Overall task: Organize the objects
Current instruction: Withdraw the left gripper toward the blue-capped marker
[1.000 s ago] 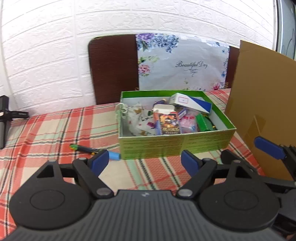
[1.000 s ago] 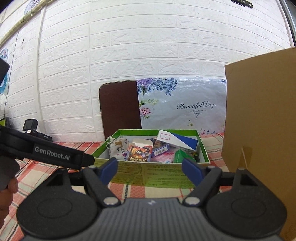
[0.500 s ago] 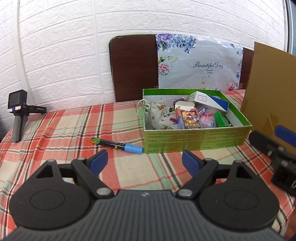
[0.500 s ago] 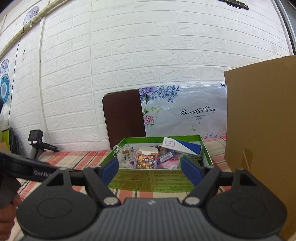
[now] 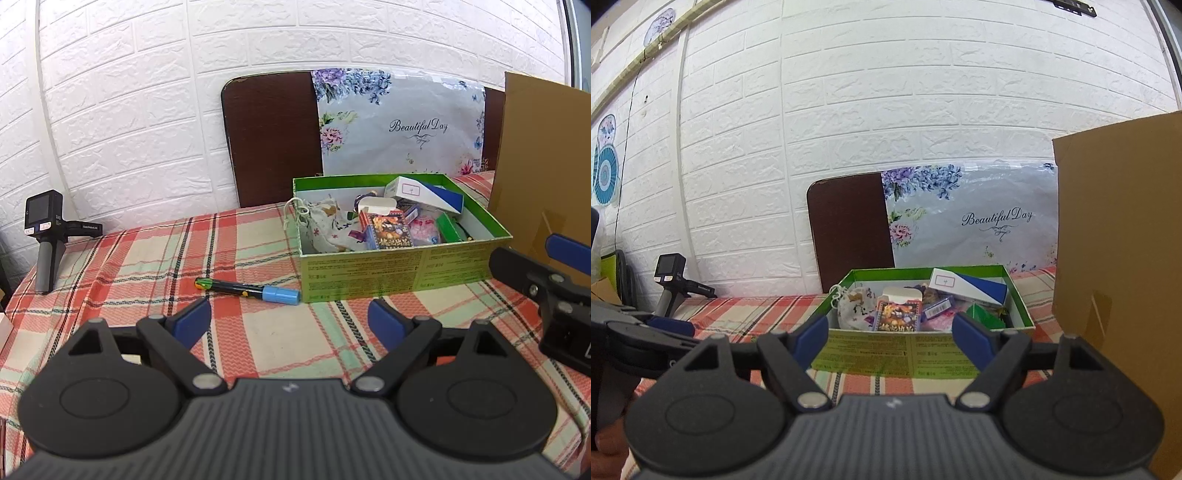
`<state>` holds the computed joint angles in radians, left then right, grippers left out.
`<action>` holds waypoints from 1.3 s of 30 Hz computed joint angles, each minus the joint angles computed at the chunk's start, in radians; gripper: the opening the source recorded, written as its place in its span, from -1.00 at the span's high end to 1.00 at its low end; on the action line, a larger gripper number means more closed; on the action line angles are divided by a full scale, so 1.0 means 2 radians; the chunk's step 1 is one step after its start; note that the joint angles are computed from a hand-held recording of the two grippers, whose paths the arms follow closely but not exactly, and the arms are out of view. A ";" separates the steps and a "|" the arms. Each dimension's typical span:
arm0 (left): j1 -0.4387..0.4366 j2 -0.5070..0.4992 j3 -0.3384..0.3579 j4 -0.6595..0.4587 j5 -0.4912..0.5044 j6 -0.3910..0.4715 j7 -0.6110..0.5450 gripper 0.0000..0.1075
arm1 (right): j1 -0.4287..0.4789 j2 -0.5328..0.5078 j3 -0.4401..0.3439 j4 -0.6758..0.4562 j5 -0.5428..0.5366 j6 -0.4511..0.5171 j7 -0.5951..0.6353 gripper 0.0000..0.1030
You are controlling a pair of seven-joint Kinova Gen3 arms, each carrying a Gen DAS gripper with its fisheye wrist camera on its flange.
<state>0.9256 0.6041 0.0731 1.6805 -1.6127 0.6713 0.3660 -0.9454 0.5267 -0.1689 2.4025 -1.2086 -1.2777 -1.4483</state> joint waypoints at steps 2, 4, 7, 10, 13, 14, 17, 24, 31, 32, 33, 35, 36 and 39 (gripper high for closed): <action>-0.003 0.000 0.000 0.003 -0.003 -0.004 0.005 -0.75 | 0.002 0.000 -0.001 -0.003 0.000 0.005 0.006 -0.50; -0.005 -0.001 0.000 0.006 -0.006 -0.008 0.011 -0.76 | 0.004 0.000 -0.002 -0.005 0.002 0.011 0.010 -0.50; -0.010 0.000 0.002 0.010 -0.011 -0.011 0.019 -0.76 | 0.016 0.001 -0.013 -0.011 0.005 0.017 0.020 -0.50; -0.017 0.000 0.004 0.014 -0.013 -0.015 0.024 -0.77 | 0.062 0.007 -0.067 -0.018 0.005 0.001 0.042 -0.50; -0.025 0.001 0.004 0.018 -0.014 -0.021 0.030 -0.77 | 0.069 0.011 -0.073 -0.029 0.008 0.009 0.057 -0.50; -0.028 0.001 0.004 0.019 -0.014 -0.022 0.031 -0.77 | 0.072 0.012 -0.075 -0.032 0.010 0.012 0.063 -0.50; -0.036 0.002 0.005 0.022 -0.010 -0.029 0.034 -0.77 | 0.074 0.014 -0.071 -0.043 0.016 0.030 0.078 -0.50; -0.052 0.003 -0.001 0.031 -0.008 -0.043 0.046 -0.77 | 0.080 0.021 -0.056 -0.070 0.033 0.078 0.111 -0.50; -0.086 0.001 -0.005 0.048 -0.003 -0.058 0.072 -0.77 | 0.040 0.035 0.036 -0.110 0.092 0.192 0.142 -0.39; -0.092 -0.001 -0.006 0.052 -0.001 -0.061 0.078 -0.77 | 0.039 0.037 0.047 -0.120 0.102 0.212 0.155 -0.29; -0.098 -0.002 -0.009 0.055 0.000 -0.066 0.086 -0.77 | 0.041 0.040 0.055 -0.133 0.111 0.233 0.175 -0.19; -0.110 -0.006 -0.013 0.063 -0.002 -0.074 0.106 -0.77 | 0.040 0.049 0.079 -0.165 0.129 0.273 0.216 -0.01; -0.116 -0.007 -0.014 0.066 -0.004 -0.078 0.118 -0.77 | 0.043 0.055 0.089 -0.184 0.138 0.294 0.236 0.05; -0.137 -0.012 -0.013 0.075 -0.013 -0.092 0.150 -0.75 | 0.035 0.086 0.137 -0.252 0.159 0.355 0.297 0.22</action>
